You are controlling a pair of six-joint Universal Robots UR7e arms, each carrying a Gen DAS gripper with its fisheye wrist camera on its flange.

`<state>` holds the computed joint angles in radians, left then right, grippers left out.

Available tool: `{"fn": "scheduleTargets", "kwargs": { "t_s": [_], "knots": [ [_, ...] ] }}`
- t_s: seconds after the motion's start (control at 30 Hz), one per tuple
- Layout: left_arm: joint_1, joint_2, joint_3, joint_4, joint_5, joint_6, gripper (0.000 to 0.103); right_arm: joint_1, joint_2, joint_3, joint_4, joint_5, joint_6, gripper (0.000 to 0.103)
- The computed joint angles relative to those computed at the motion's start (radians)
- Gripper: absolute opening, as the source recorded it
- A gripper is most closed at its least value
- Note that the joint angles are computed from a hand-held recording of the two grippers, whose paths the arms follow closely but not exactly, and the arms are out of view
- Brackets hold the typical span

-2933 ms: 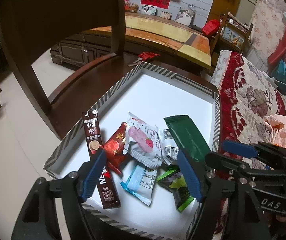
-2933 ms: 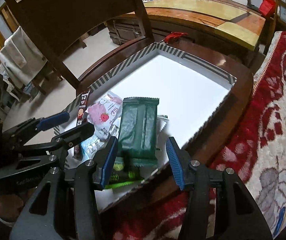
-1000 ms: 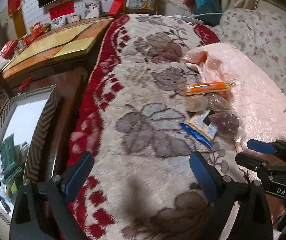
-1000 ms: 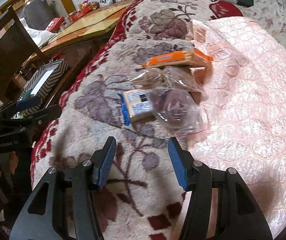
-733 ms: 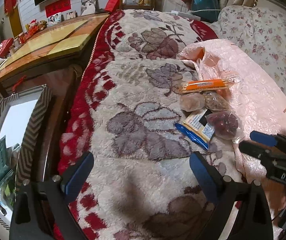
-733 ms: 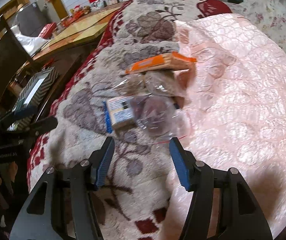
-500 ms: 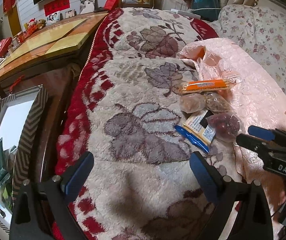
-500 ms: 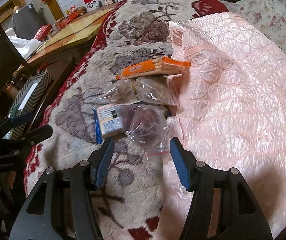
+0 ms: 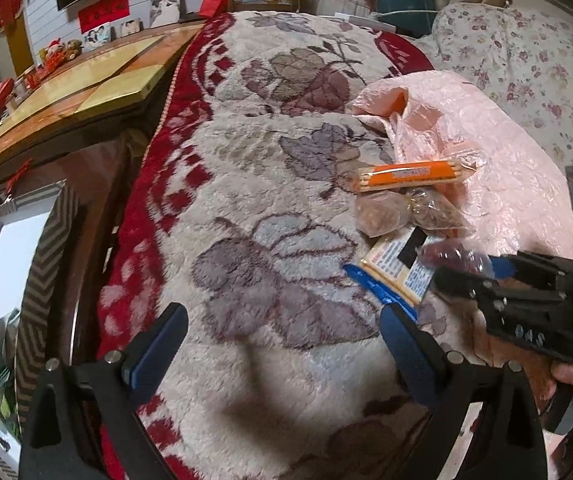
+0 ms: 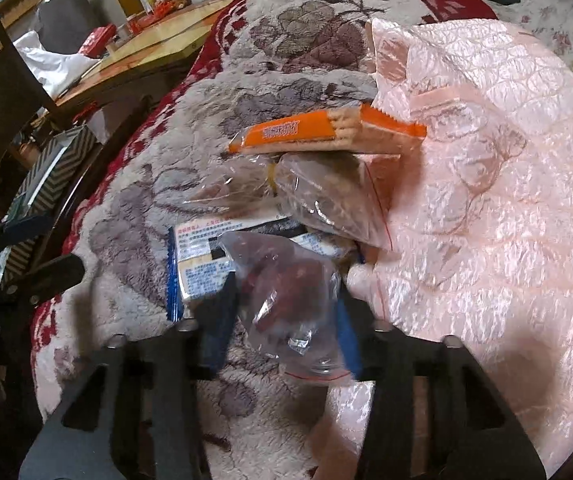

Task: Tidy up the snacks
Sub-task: 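Grasp the white biscuit box with the left gripper while the right grasps the red-date bag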

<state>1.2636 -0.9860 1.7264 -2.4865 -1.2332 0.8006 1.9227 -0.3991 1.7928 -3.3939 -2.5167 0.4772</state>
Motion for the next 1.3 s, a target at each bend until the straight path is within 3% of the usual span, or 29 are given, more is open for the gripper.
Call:
{"fn": "scheduleTargets", "kwargs": {
  "t_s": [0.27,0.47,0.83,0.97,1.13,1.3],
  "knots": [
    [-0.021,0.022,0.002,0.063,-0.050,0.100,0.098,0.055,-0.002,0.058,-0.100,-0.060,0.040,0.038],
    [-0.045,0.057,0.004,0.109,-0.055,0.140,0.098,0.047,-0.010,0.113,-0.249,-0.038,0.060,0.038],
    [-0.063,0.146,-0.030,0.165,-0.058,0.092,0.097,0.033,-0.007,0.144,-0.335,-0.020,0.067,0.038],
    [-0.073,0.157,0.005,0.091,-0.029,0.124,0.081,0.031,-0.006,0.149,-0.349,-0.015,0.065,0.038],
    [-0.059,0.159,-0.032,0.145,-0.066,0.098,0.074,0.030,-0.008,0.152,-0.348,-0.014,0.065,0.038],
    [-0.053,0.120,-0.014,0.167,-0.069,0.122,0.060,0.028,-0.008,0.150,-0.346,-0.010,0.060,0.038]
  ]
}}
